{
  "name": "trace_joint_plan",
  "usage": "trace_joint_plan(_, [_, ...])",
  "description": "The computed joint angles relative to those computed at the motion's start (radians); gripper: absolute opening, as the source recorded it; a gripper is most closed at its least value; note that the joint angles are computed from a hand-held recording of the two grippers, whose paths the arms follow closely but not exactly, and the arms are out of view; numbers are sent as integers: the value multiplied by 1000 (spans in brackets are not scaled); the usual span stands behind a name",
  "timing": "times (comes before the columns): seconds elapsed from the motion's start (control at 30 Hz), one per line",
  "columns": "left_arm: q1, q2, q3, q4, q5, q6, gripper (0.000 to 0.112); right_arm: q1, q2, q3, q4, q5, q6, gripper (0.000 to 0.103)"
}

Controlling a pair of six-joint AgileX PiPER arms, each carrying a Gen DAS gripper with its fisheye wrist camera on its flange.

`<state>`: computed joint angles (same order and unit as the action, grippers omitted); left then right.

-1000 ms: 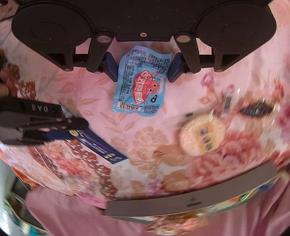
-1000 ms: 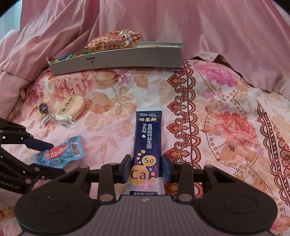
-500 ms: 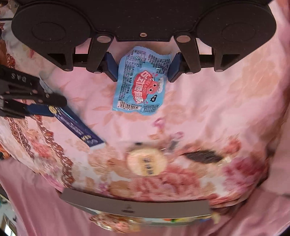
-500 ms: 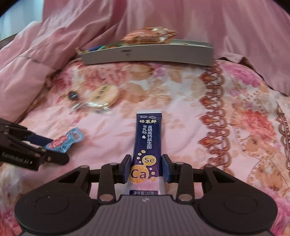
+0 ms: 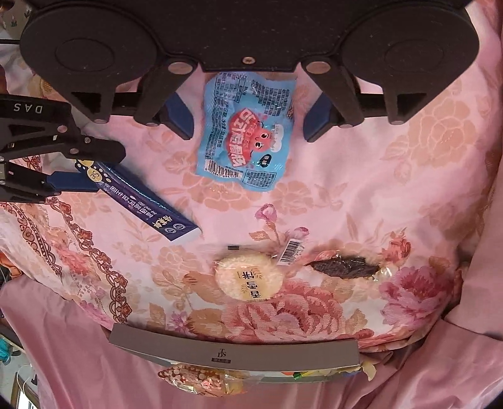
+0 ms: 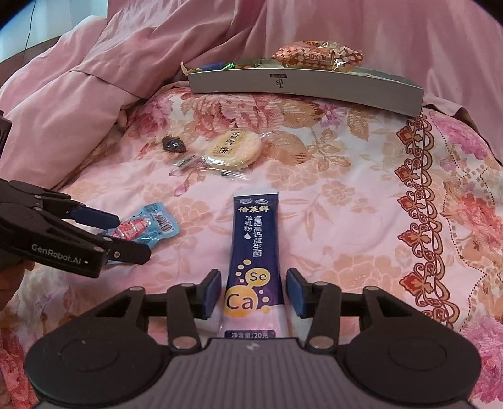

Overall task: Organize snacks
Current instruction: 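Grasp the blue candy pack with the left tool while the right tool grasps the blue calcium stick, then carry the candy pack and calcium stick into the grey tray and release both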

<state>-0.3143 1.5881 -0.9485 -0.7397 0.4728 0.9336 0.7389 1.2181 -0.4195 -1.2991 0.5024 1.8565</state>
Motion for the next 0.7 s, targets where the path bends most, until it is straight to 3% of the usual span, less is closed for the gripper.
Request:
trace_joint_plan(0.3, [12,14,-15,-17,23,34,82,-17,50,-22,-47,-26,31,71])
trace_joint_plan(0.4, [9,11,-11,-5,11,23,77,-5,63,-25,-59,-18,48,74])
trace_joint_plan(0.57, [16,4,-6,-4,6,12,62,4,68,-28,-51,-3,57,72])
trace_joint_plan(0.7, [11,-4,2,1,-1,-1,61,18,77,-34,-41,18,56,58])
